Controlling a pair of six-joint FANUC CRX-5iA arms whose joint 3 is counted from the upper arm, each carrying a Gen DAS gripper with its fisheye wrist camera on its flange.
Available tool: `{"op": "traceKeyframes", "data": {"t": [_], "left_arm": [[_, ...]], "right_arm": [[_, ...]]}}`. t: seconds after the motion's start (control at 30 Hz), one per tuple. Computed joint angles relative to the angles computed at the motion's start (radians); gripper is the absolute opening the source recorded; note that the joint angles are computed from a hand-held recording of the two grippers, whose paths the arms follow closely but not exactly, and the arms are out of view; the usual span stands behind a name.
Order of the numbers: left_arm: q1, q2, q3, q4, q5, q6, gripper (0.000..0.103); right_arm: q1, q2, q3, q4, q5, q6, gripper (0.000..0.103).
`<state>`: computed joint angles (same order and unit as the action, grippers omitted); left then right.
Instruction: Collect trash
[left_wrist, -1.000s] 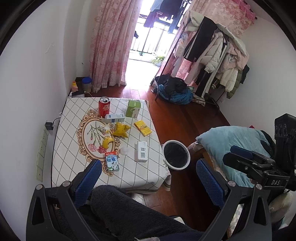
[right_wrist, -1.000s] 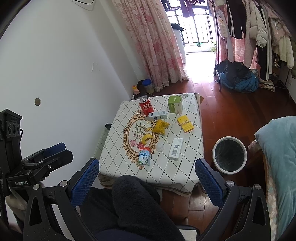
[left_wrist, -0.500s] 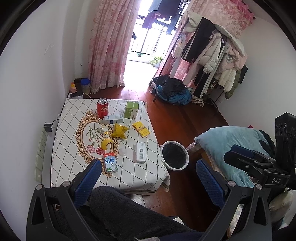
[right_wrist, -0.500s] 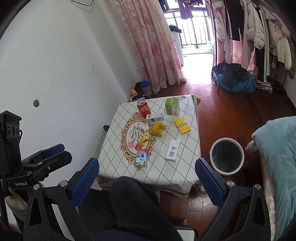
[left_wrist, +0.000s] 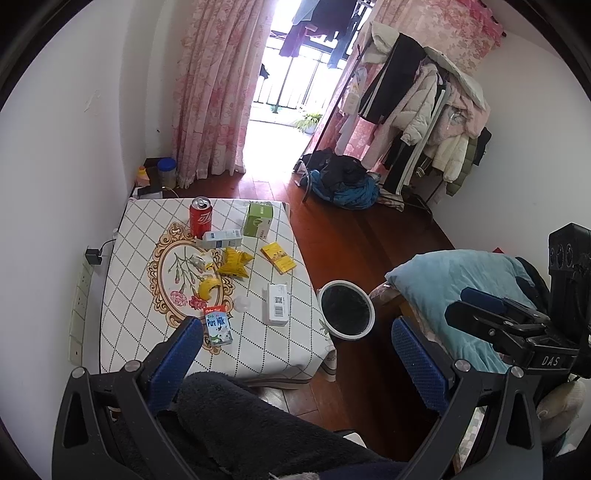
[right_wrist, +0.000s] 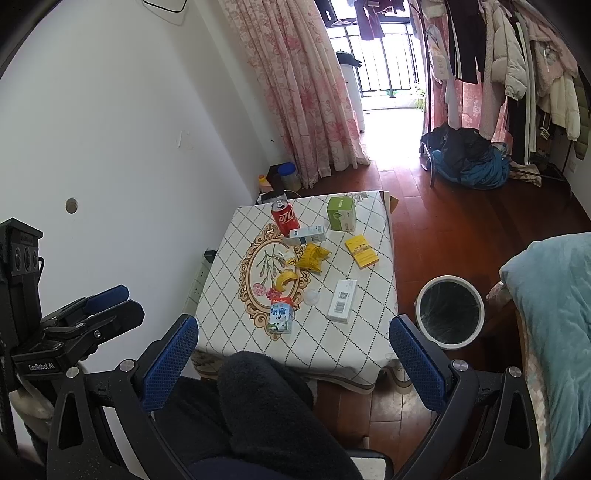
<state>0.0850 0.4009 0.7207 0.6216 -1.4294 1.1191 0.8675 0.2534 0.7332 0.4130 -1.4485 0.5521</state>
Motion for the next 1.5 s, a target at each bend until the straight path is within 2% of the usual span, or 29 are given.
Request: {"op": "traceKeyframes", "data": {"t": [1.23, 1.33, 1.47, 1.5], "left_arm": [[0.001, 0.003, -0.002, 0.009, 0.005, -0.009, 0.103], [-0.014, -0.004, 0.000, -0.074, 0.052, 0.025, 0.103], [-0.086, 0.030, 0.059, -0.390, 0.160, 0.168, 0.103], [-0.106, 0.067, 0.105, -0.473, 0.152, 0.211, 0.103]], "right_arm": [[0.021, -0.033, -0.053, 0.034, 0.010, -0.033, 0.103], [0.016, -0.028, -0.057, 0.033, 0.019, -0.038, 0.103], [-0.018, -0.010, -0.089, 0.027, 0.051, -0.084, 0.103], [-0.033, -0.004, -0.098, 0.013, 0.064, -0.099, 0.103]]}}
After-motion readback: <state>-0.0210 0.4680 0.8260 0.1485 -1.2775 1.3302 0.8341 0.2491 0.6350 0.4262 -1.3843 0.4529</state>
